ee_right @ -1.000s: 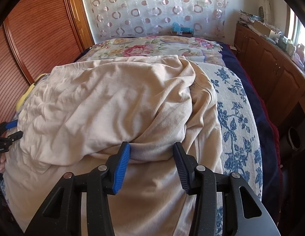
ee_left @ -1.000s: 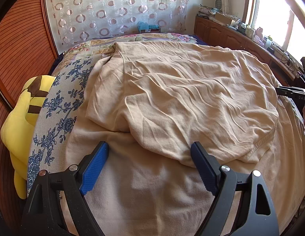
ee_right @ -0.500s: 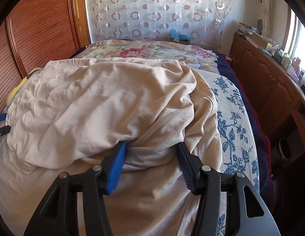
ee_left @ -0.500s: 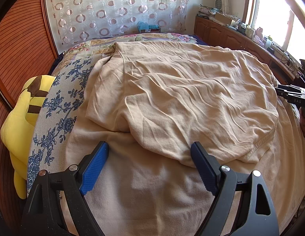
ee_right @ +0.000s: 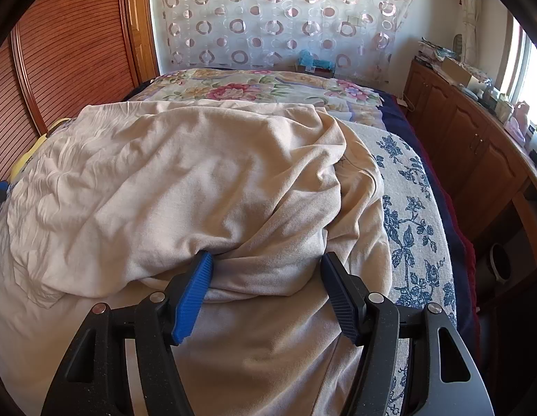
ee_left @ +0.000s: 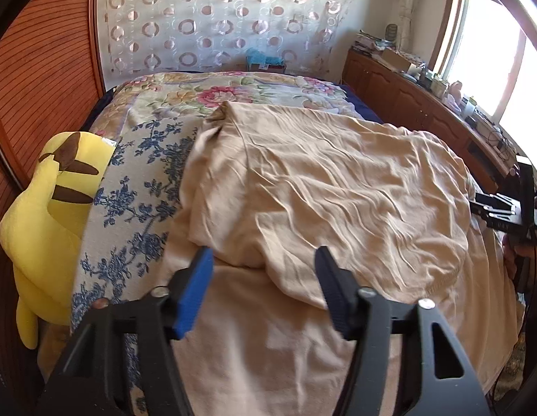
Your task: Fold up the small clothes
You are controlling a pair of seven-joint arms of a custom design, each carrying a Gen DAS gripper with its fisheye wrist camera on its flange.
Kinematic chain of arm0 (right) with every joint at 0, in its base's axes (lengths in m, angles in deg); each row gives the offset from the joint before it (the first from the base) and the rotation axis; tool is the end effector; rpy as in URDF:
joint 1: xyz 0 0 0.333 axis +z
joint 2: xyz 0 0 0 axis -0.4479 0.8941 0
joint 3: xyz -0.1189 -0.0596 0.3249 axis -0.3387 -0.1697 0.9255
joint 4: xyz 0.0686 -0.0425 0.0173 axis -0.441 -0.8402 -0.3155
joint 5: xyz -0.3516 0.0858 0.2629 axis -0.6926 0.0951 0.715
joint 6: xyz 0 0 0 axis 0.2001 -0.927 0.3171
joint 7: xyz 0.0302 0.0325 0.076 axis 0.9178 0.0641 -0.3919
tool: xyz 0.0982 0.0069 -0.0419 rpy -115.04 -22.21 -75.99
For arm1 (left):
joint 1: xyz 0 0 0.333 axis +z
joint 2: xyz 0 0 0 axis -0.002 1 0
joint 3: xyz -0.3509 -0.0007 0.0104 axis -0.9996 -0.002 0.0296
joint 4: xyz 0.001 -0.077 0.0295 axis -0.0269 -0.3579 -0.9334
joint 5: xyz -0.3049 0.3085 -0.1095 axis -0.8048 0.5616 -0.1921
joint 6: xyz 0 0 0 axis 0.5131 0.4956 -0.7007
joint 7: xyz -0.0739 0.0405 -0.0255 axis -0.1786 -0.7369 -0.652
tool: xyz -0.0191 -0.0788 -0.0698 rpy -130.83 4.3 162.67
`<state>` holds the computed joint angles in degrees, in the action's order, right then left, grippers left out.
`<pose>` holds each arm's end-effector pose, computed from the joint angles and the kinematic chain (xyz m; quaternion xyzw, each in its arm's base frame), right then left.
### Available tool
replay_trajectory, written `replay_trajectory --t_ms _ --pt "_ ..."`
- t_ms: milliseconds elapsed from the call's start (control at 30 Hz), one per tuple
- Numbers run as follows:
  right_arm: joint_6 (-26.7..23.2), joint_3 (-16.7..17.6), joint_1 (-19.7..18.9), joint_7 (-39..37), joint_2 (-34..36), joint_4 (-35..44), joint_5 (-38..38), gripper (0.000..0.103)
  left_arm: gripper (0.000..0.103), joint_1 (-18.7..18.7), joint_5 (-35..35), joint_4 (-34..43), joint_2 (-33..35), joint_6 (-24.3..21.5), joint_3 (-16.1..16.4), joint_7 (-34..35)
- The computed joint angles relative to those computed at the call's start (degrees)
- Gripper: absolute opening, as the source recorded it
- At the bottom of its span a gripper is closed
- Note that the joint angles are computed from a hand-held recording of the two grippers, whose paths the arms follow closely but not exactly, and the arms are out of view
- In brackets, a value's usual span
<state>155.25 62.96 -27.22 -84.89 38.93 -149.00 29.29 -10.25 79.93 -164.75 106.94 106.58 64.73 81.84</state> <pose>0.6244 -0.0242 0.3047 -0.7181 0.5926 -0.2460 0.2694 0.6088 -0.1869 0.2973 -0.6189 0.6998 -0.3119 0.1732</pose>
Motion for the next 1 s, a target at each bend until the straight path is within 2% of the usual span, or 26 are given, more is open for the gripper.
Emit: replay_trajectory --t_ms 67,133,233,267,367,467,533,567,600,633,667,700,733,767,800,833,867,900,933,967,1000 --pt "0.0 0.0 0.0 0.0 0.0 0.0 0.0 0.067 0.049 1.6 0.4 0.9 0.6 -1.0 -1.3 0.2" --pt "0.0 0.0 0.0 0.0 0.0 0.0 -0.1 0.067 0.049 1.1 0.5 2.2 1.4 -2.5 -0.7 0.1" --pt "0.0 0.0 0.0 0.1 0.0 0.0 -0.2 0.067 0.049 -4.8 0.9 4.7 2.9 -5.8 5.8 -2.6" --pt "0.0 0.0 0.0 0.1 0.0 0.0 -0.2 0.067 0.049 -5.2 1.3 5.3 3.3 -6.7 6.6 -3.5" --pt "0.1 0.0 0.0 0.4 0.0 0.0 -0.5 0.068 0.053 -2.0 2.0 6.4 4.2 -7.6 3.8 -3.9" --pt "0.1 0.1 -0.2 0.5 0.0 0.0 -0.7 0.068 0.054 -1.9 3.3 6.3 4.5 -6.8 3.9 -4.5" --pt "0.1 0.2 -0.2 0.5 0.0 0.0 -0.7 0.068 0.045 -0.4 4.2 6.1 4.6 -5.7 2.5 -3.4" --pt "0.1 0.2 -0.2 0.6 0.0 0.0 -0.8 0.068 0.031 1.9 6.3 5.9 4.6 -5.2 0.3 -3.9" --pt "0.1 0.2 -0.3 0.6 0.1 0.0 -0.8 0.068 0.018 2.7 4.3 5.5 4.4 -4.4 -0.9 -1.5" --pt "0.1 0.2 -0.3 0.6 0.0 0.0 -0.8 0.068 0.014 1.8 4.2 5.1 4.2 -3.4 -0.2 -1.1" --pt "0.1 0.3 -0.3 0.7 0.0 -0.1 -0.9 0.068 0.012 -1.0 4.8 4.6 3.7 -2.1 2.6 -1.4" --pt "0.1 0.3 -0.4 0.7 0.0 -0.1 -0.9 0.068 0.011 -3.2 4.7 4.4 3.4 -1.5 4.8 -1.3" --pt "0.1 0.3 -0.4 0.7 0.1 -0.1 -1.0 0.068 0.011 -3.6 4.8 4.2 3.2 -0.8 5.0 -1.0" --pt "0.1 0.3 -0.4 0.8 0.0 -0.1 -1.1 0.068 0.011 -2.5 4.7 4.2 3.1 -0.9 3.8 -0.5" --pt "0.1 0.4 -0.4 0.8 0.0 -0.1 -1.1 0.068 0.011 -3.5 4.3 4.5 3.0 -1.5 4.5 -0.3" --pt "0.2 0.4 -0.4 0.8 0.0 -0.1 -1.1 0.068 0.011 -5.9 4.0 4.9 3.1 -2.4 6.8 -0.4" --pt "0.2 0.4 -0.5 0.9 0.0 -0.1 -1.1 0.068 0.011 -6.4 3.9 5.4 3.2 -3.5 7.1 -0.5" --pt "0.2 0.4 -0.5 0.9 0.1 -0.1 -1.2 0.068 0.011 -5.0 2.3 6.0 3.5 -4.8 5.4 1.1" --pt "0.2 0.4 -0.5 0.9 0.0 -0.1 -1.2 0.069 0.011 -3.8 3.7 6.5 3.7 -5.7 4.3 -0.1" --pt "0.2 0.5 -0.5 0.9 0.1 -0.1 -1.2 0.069 0.013 -3.9 3.7 7.1 4.0 -7.3 4.5 -0.7" --pt "0.2 0.5 -0.6 0.9 0.1 -0.1 -1.3 0.069 0.019 -4.4 3.9 7.7 4.3 -8.6 5.1 -1.7"
